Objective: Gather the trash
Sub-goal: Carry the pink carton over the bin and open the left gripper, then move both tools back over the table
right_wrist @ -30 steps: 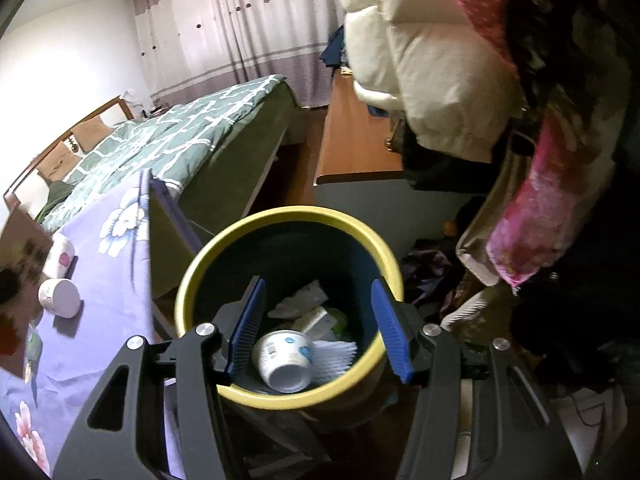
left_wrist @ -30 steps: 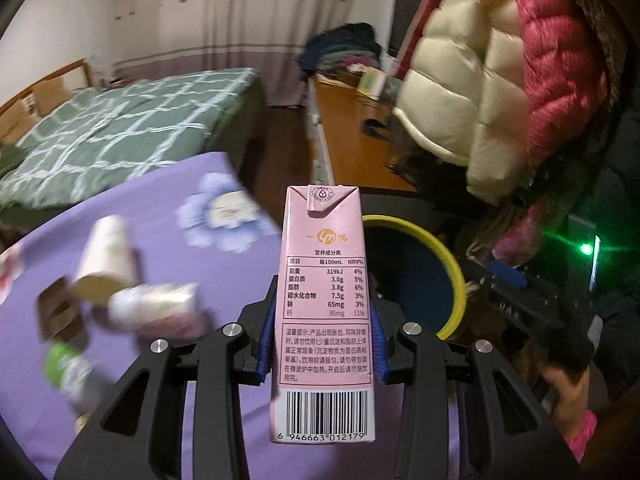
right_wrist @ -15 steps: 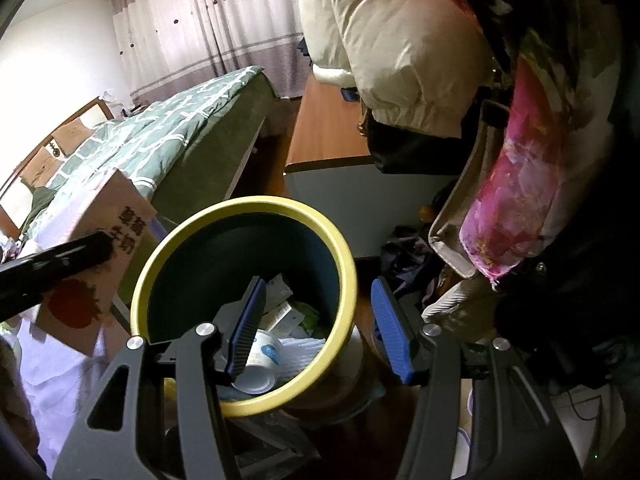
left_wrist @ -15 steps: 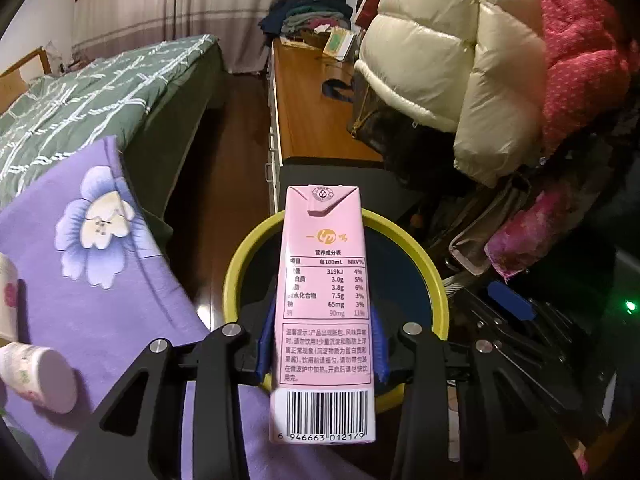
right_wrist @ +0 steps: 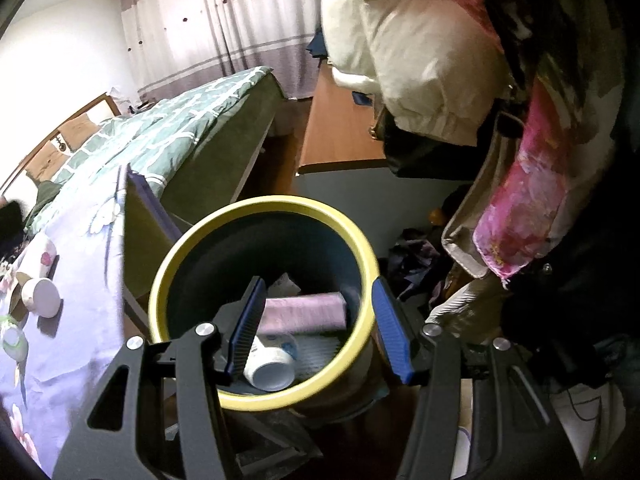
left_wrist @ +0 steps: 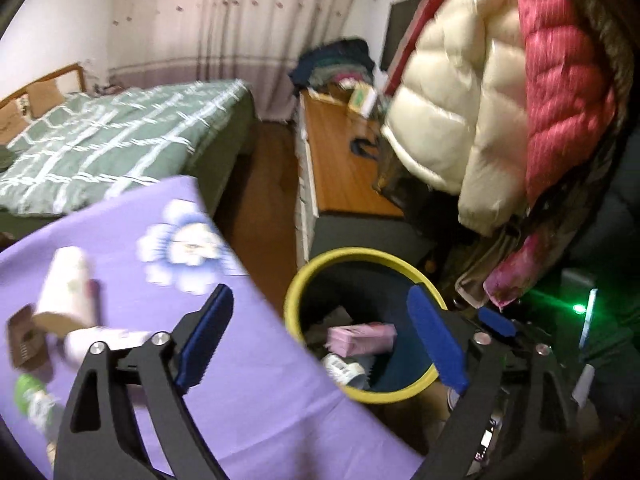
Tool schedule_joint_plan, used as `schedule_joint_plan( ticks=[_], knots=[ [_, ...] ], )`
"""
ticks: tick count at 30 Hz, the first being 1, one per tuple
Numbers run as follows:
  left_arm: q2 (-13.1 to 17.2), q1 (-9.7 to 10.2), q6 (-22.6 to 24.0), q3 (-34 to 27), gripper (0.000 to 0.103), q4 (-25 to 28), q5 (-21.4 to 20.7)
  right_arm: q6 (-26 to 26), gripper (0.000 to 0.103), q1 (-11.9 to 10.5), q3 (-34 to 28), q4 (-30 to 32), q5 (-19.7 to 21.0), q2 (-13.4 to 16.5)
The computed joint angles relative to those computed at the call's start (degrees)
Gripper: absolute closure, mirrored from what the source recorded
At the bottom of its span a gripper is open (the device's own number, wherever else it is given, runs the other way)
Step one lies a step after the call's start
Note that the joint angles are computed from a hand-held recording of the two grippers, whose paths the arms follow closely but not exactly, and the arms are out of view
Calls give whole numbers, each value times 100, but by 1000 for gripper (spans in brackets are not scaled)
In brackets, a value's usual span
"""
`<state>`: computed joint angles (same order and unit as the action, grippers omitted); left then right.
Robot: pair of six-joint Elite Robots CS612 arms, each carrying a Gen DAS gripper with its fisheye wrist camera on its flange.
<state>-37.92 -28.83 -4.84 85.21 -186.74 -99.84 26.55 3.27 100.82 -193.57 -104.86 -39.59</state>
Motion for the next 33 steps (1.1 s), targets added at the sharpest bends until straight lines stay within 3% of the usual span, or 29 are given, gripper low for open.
schedule_joint_plan(
  ticks=[10,15,22,27,29,33],
  knots=[
    [-607,517,-456,1259,8,-1531,1089,-324,48,344,-362,134,80,73],
    [-695,852,-719,1538,8,-1859,1493,-561,48,589,-716,345,166,179],
    [-583,1287,-933,1603,8,-2018,1916,-798,48,924,-1289,736,251,366],
    [-386,1457,-988,1482,8,-2039,2212,-844,48,1107,-1688,1006,304,513],
    [-300,1501,-1055,1406,8,-1975,2280,-836,45,1155,-1815,1074,356,566],
    [-166,1546,-1147,1310,8,-1901,2312,-782,29,1279,-2137,1176,348,709]
  ],
)
